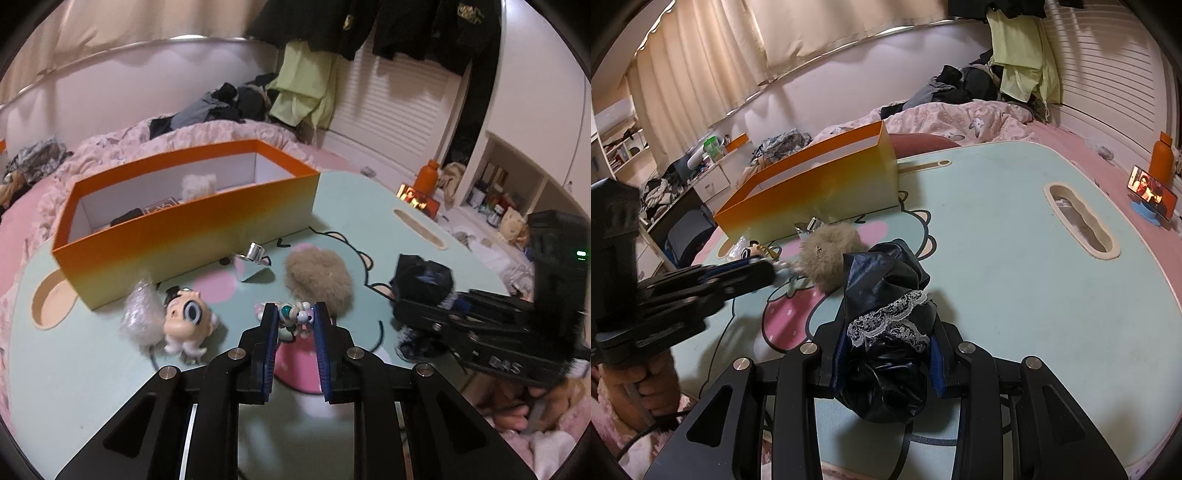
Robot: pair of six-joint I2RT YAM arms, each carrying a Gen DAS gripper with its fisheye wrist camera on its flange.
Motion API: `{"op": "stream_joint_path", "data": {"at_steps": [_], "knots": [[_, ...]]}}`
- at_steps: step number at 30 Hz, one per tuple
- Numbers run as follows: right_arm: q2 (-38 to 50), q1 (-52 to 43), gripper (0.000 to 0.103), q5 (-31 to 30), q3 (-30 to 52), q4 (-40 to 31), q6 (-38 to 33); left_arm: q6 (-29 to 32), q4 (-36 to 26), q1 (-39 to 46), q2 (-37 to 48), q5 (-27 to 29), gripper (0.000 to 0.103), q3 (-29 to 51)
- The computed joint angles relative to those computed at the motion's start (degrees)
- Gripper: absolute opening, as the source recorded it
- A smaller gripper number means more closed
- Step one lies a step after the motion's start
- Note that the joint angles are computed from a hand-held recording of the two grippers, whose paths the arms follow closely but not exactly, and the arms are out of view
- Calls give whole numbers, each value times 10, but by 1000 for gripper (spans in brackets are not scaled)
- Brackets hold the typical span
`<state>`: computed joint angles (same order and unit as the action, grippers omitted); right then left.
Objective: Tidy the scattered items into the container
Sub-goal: 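Drop the bead keychain into the box with the left tool while the right tool drops the lace pouch in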
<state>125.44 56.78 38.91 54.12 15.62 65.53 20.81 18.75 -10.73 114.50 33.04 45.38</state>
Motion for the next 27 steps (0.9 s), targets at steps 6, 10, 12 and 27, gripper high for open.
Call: {"op": "stream_joint_path", "data": {"at_steps": [6, 10, 12, 27], "knots": [[1, 1, 36, 1, 2, -1, -2, 24, -21, 28, -38, 38, 18, -16], [3, 6, 36, 8, 23, -25, -19, 12, -27, 41, -57, 52, 18, -11], [3, 9, 36, 13, 40, -44, -35, 5, -37, 49, -64, 61, 18, 1], [15, -127, 36, -93, 265, -125, -270, -75, -175, 32, 72, -30, 18, 309]]}}
